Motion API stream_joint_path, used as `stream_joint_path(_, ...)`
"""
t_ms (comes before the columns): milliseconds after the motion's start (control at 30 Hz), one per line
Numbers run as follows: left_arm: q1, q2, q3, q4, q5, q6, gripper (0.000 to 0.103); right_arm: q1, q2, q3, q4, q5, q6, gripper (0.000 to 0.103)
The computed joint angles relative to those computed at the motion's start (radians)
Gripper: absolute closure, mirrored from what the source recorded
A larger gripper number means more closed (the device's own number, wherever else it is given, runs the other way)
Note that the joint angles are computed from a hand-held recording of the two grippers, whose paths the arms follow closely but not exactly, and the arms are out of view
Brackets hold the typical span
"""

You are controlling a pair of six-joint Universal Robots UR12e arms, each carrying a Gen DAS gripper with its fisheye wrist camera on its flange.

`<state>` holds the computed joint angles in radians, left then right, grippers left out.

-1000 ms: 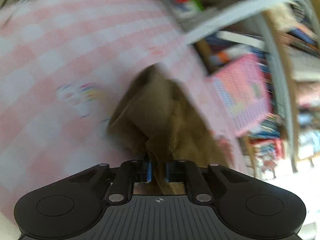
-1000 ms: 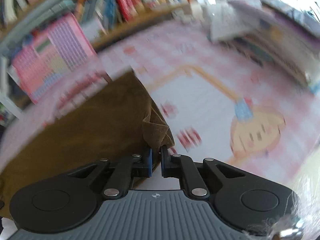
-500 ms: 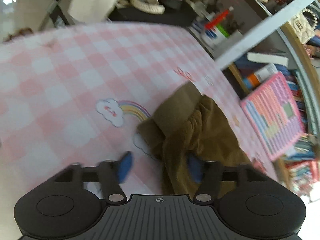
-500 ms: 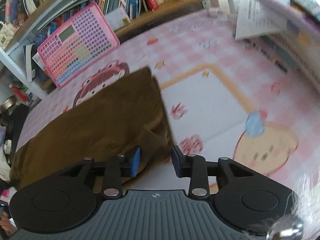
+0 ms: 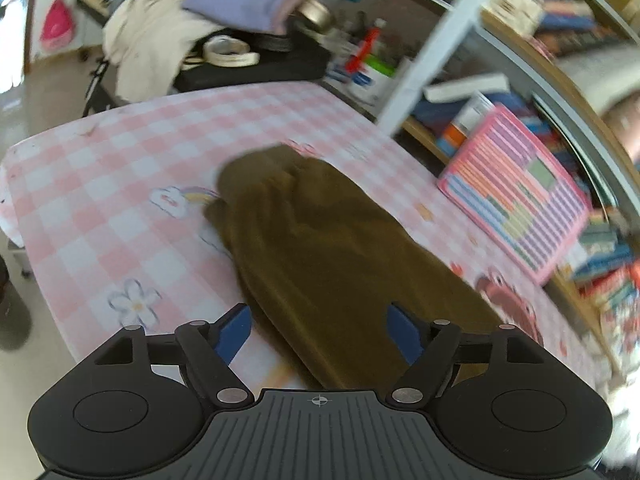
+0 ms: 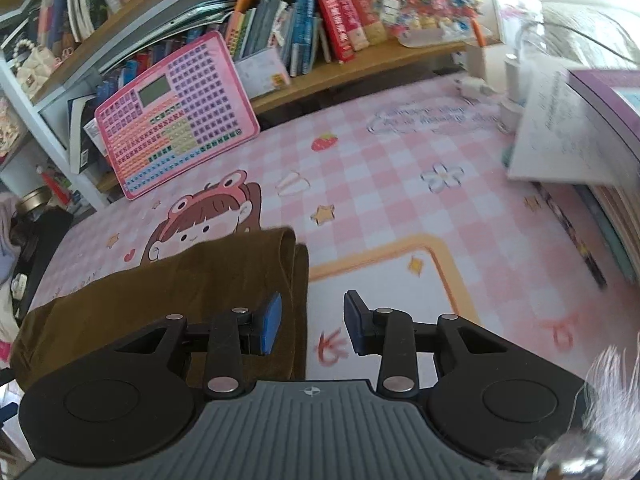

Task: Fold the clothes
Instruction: 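Grasp the folded skirt edge with the right gripper and press it flat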

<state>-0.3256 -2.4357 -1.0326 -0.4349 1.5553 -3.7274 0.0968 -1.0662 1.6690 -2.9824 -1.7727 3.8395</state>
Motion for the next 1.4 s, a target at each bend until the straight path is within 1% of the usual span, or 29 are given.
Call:
stream_joint_path(167,-0.024,0.016,-0.019,-0.015,0.014,0.021,0.026,-0.034,0.018,-0.015,-0.022,0.063,-0.089,0.067)
stream_joint_path(267,-0.034,0.026,-0.029,-0.029,0.039,0.03,0.025,-0.048,0.031,-0.029,-0.035,0.095,-0.127,0.066)
stream_joint_path(333,-0.038,0.03,-0.032,-0.036,0.055,0.019,0.025,-0.055,0.043,-0.043,-0.042,0.11,-0.137,0.066)
stream_joint_path(400,-0.041,0.032,-0.032,-0.044,0.069,0.007,0.025,-0.06,0.053,-0.057,-0.047,0.121,-0.141,0.068)
stream_joint_path(533,-0.046,0.027,-0.013,-0.079,0.08,0.004,0.025,-0.071,0.071,-0.083,-0.05,0.188,-0.146,0.084)
stream_joint_path(633,-0.051,0.022,-0.004,-0.087,0.084,0.002,0.025,-0.074,0.086,-0.104,-0.04,0.234,-0.154,0.088)
stream_joint_path(667,-0.052,0.02,-0.001,-0.09,0.085,0.002,0.025,-0.073,0.092,-0.112,-0.038,0.237,-0.155,0.089)
stream_joint_path(700,-0.053,0.019,0.003,-0.092,0.085,0.003,0.025,-0.072,0.098,-0.12,-0.034,0.237,-0.156,0.09)
stream_joint_path(800,-0.056,0.013,0.015,-0.101,0.089,0.009,0.025,-0.066,0.113,-0.149,0.022,0.188,-0.153,0.095)
stream_joint_path(867,-0.057,0.01,0.023,-0.104,0.09,0.013,0.025,-0.067,0.124,-0.166,0.072,0.177,-0.143,0.095)
stream_joint_path(933,-0.057,0.007,0.03,-0.11,0.091,0.017,0.025,-0.07,0.131,-0.159,0.052,0.167,-0.158,0.095)
stream_joint_path(1033,-0.057,0.005,0.037,-0.118,0.09,0.022,0.025,-0.064,0.13,-0.164,0.066,0.127,-0.174,0.095)
stream_joint_path(1233,-0.051,0.007,0.029,-0.125,0.085,0.014,0.025,-0.053,0.102,-0.137,0.082,0.039,-0.124,0.094)
stream_joint_path(1300,-0.049,0.009,0.023,-0.123,0.085,0.006,0.025,-0.05,0.089,-0.12,0.069,0.033,-0.115,0.093)
stream_joint_path(1400,-0.044,0.013,0.012,-0.116,0.084,-0.006,0.025,-0.037,0.07,-0.097,0.036,0.047,-0.145,0.092)
